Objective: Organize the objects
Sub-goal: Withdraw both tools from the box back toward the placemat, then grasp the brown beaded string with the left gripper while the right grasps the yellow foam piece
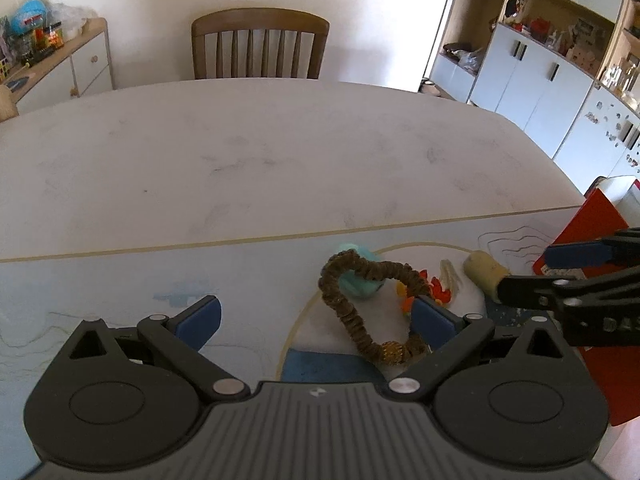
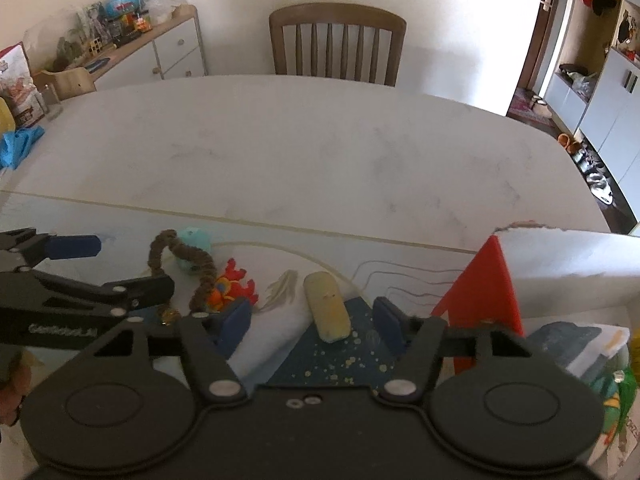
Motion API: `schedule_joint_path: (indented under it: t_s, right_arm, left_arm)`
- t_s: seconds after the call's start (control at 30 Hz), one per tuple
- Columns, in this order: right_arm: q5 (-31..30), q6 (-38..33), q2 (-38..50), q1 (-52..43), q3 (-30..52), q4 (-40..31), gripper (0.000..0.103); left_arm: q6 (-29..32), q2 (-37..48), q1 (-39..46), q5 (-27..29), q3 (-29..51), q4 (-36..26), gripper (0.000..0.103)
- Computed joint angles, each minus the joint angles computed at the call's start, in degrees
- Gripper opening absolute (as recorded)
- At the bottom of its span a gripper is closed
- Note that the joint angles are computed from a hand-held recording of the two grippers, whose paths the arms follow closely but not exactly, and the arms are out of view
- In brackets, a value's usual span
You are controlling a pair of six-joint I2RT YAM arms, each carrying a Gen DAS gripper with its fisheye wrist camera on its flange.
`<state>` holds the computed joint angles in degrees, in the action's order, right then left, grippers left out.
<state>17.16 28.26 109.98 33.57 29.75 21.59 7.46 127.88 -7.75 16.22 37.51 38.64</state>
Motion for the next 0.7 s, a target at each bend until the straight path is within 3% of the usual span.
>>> schedule_joint_path:
  t_s: [0.23,0.33,0.47,0.7]
  right_arm:
    - [-2.49,0.53,4.57,-2.55,2.00,1.03,0.051]
    - [-3.53,0.64,6.27,-3.39,2.45,1.53,0.046]
    - [-4.02,0.74,8.07,-3.92,2.85,2.41,0.040]
    - [-4.63,0.32,9.69,-4.39,3.88,2.86,0.029]
  left_arm:
    - [-0.84,1.19,-0.54,1.75,1.91,-2.34,0.069]
    - [-0.71,1.80,-0.50,2.50,2.41,-2.79,0.061]
    - [-0.75,1.95,-1.02,2.91,2.71,-3.31,0.059]
    - [-1.18,2.18,-1.93,2.33,4.07,-5.37,0.035]
